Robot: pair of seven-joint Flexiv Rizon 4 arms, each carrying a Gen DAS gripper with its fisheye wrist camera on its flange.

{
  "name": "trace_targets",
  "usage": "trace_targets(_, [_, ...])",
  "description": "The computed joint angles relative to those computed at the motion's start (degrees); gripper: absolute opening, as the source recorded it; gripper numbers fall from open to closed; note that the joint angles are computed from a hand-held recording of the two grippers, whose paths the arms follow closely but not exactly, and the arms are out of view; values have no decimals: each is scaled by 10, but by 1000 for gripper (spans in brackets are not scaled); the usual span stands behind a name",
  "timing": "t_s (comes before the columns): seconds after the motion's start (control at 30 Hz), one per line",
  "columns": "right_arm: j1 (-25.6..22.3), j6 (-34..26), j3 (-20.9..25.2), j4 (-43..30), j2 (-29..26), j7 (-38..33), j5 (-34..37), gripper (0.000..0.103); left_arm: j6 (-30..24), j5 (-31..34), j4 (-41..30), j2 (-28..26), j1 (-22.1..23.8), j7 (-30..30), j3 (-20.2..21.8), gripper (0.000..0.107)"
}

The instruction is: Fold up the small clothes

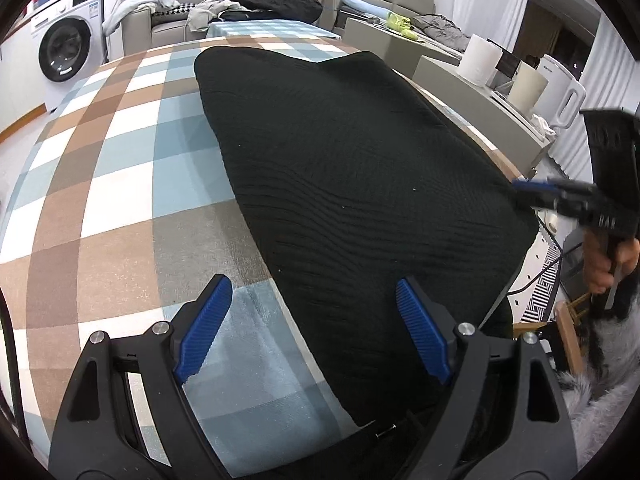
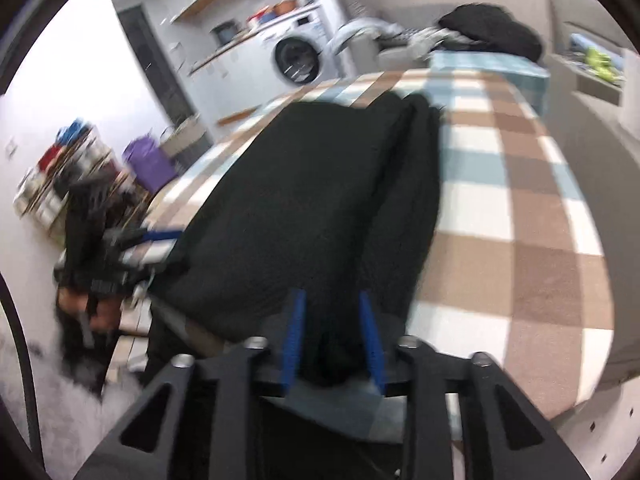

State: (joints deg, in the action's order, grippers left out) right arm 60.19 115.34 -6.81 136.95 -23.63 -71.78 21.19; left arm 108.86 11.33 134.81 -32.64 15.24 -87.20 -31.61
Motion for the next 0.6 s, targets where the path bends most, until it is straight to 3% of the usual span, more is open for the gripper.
trace_targets(0.07, [64,5,-65,-14,-13,5,57,45,1,-4,-3,-4,3,-6,-3,83])
trace_targets(0.13, [77,-5,-82,-35,-22,-7,93,45,4,-9,-5,-5,-1,-14,1,83])
trace_targets(0.2, [28,18,-41,-34,-31,34,27,45,3,-12,-8,-7,-3,-21,4,83])
trace_targets(0.23, [11,24,-21,-40,-33,22,25,45,3,-13,-9,-8,-2,-24,4,83])
trace_targets(0.3, [17,31,-22,-45,-38,0,20,45,6,-14,-11,-11,-3,-30,7,83])
trace_targets(0.33, [38,15,-40,-51,-40,-12,30,40,6,-14,-12,-12,-4,-32,8,83])
trace_targets(0.37, [52,1,-55,-57,-45,-14,36,24,8,-13,-13,-13,-4,-33,9,83])
trace_targets(0.43, [62,-19,-68,-64,-57,-5,34,10,7,-12,-15,-12,-10,-34,15,83])
trace_targets(0.53, [58,-13,-66,-56,-61,13,19,9,8,-11,-15,-9,-14,-37,21,83])
trace_targets(0.6, [82,-14,-91,-45,-51,17,28,9,9,-12,-15,-9,-16,-38,24,83])
